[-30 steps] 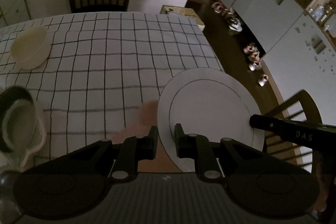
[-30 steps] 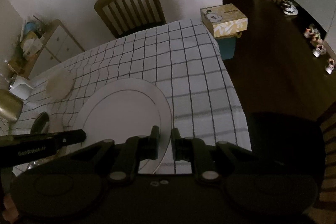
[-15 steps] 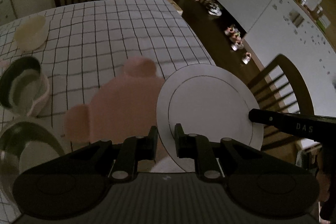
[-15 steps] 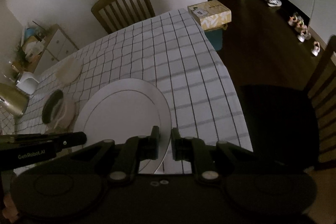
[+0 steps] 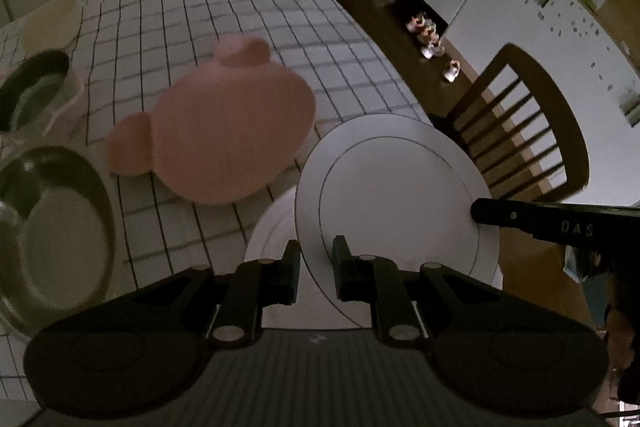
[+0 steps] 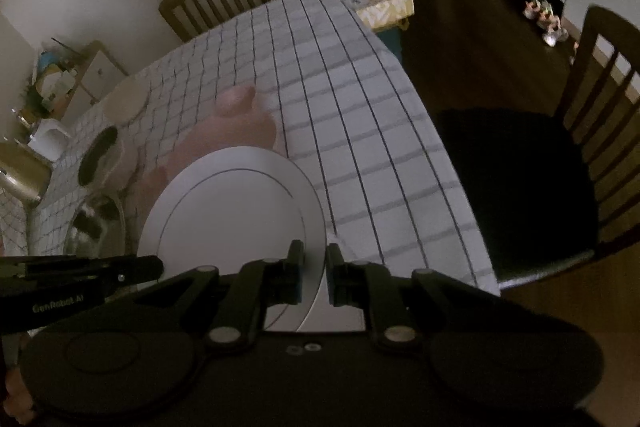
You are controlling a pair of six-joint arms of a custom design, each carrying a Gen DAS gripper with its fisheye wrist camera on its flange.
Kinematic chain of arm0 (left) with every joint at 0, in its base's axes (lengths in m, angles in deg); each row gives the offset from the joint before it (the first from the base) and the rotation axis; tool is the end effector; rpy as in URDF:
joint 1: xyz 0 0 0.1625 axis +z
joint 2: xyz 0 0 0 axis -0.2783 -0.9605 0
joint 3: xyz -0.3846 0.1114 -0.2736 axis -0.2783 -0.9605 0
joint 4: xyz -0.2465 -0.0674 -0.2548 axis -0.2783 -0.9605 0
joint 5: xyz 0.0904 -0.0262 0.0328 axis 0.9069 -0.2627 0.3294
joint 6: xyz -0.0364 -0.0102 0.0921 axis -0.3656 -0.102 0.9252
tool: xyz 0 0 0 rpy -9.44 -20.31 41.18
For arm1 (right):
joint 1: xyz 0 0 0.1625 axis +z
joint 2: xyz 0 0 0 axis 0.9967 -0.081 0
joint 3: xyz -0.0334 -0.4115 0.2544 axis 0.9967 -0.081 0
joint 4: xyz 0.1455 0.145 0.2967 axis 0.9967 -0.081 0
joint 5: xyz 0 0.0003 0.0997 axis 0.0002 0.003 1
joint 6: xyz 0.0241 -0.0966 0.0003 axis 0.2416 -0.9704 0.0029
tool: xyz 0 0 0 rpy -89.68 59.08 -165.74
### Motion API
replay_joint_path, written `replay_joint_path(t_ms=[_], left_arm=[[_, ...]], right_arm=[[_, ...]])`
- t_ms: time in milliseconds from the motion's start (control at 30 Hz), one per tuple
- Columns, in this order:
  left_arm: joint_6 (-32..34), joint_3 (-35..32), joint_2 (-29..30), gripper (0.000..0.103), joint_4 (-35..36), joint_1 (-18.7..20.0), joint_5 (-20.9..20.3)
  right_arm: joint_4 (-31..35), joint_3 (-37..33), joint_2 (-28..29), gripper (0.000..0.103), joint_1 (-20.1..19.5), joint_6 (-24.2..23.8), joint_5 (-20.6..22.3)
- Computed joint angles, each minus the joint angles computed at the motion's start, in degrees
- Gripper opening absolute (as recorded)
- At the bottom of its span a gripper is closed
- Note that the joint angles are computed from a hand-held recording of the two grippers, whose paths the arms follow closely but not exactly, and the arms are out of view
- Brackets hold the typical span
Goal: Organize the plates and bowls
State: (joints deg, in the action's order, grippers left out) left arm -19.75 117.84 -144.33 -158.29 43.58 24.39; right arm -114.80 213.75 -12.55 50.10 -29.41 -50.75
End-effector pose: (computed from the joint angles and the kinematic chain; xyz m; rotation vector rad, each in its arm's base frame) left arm -0.1065 -0.2713 0.3845 0.2502 2.5475 -0.5473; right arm 0.4065 -0.2873 0.0898 0.3422 -2.6633 0.5415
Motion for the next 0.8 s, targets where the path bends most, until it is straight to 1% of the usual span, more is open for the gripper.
replay_joint_path(t_ms=[100,200,300,467,700,800], left_arm=[[-1.60,1.53,-1.69,0.015,1.89,-1.64,-0.93],[-2.30,2.85,-2.76,0.015,2.96,-1.67,-2.29],[-2.87,4.26,-3.41,0.015,3.40,-1.80,-2.72],[-1.90,6.29,-3.62,0.015,1.42,-0.15,-3.20],[3.21,8.13,-1.35,0.016,-4.17,4.51,-3.84],[4.20,8.19,-0.48,0.015,-4.93,5.41,-3.29]], right_arm=[[-1.58,2.15,0.40,0.013,0.21,1.58,0.51],[-2.86,3.66,1.29,0.012,0.30,2.88,1.13],[-3.47,4.73,2.49,0.013,0.42,3.66,1.40],[-3.93,5.68,3.88,0.013,0.41,3.81,1.66],[-3.86,6.10,5.17,0.012,-0.35,4.67,1.60],[-3.89,5.98,5.54,0.012,-0.76,4.80,1.67]])
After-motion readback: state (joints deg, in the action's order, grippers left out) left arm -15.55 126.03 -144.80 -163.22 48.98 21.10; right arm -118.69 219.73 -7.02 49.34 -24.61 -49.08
